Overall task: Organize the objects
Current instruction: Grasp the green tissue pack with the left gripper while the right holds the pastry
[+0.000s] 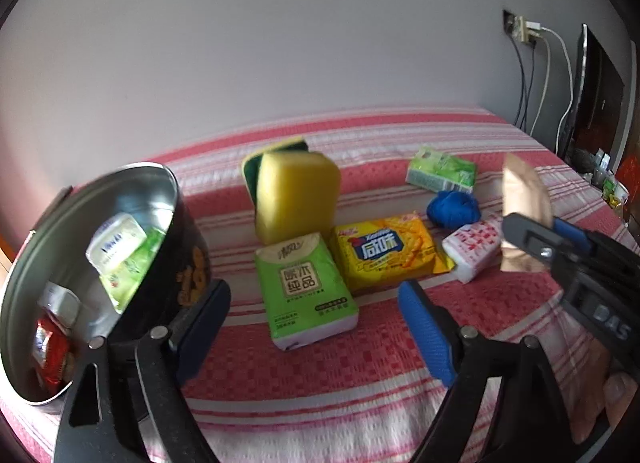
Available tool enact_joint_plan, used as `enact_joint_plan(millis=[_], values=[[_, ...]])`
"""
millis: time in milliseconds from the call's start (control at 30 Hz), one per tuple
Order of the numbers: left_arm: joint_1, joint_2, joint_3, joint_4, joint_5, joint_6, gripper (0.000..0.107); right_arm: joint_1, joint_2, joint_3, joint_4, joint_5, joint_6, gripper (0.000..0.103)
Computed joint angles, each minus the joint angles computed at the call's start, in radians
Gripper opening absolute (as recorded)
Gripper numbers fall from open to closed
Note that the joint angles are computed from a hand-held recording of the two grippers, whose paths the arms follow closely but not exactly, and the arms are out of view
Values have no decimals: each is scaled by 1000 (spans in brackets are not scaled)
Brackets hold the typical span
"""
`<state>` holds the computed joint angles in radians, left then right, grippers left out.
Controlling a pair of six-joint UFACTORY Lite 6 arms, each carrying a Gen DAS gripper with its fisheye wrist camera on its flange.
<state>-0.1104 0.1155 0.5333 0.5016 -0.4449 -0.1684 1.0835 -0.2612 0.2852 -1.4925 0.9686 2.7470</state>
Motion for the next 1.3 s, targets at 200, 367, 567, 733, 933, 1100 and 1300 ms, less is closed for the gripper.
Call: enact_joint_plan(millis=[200, 367, 567, 733, 933, 1100, 1300], values=[[32, 84, 77, 134, 41, -143, 75, 1, -20, -15, -13, -4, 18, 39], [53, 126, 124, 250, 71, -270, 68, -8, -25, -22, -29, -17, 31, 39], [60, 169, 173, 292, 87, -314, 68, -48, -25, -24, -63, -66, 35, 39], [55, 195, 196, 317, 99, -339, 51, -63, -19, -21, -73, -84, 36, 39], [77, 181, 177, 358, 75, -356, 49, -53, -15, -17, -68, -71, 38, 39], [94, 167, 164, 361, 55, -347, 49, -48, -14, -17, -68, -66, 40, 39], [117, 150, 153, 368, 33, -349, 49, -29, -13, -20, -68, -42, 49, 39]])
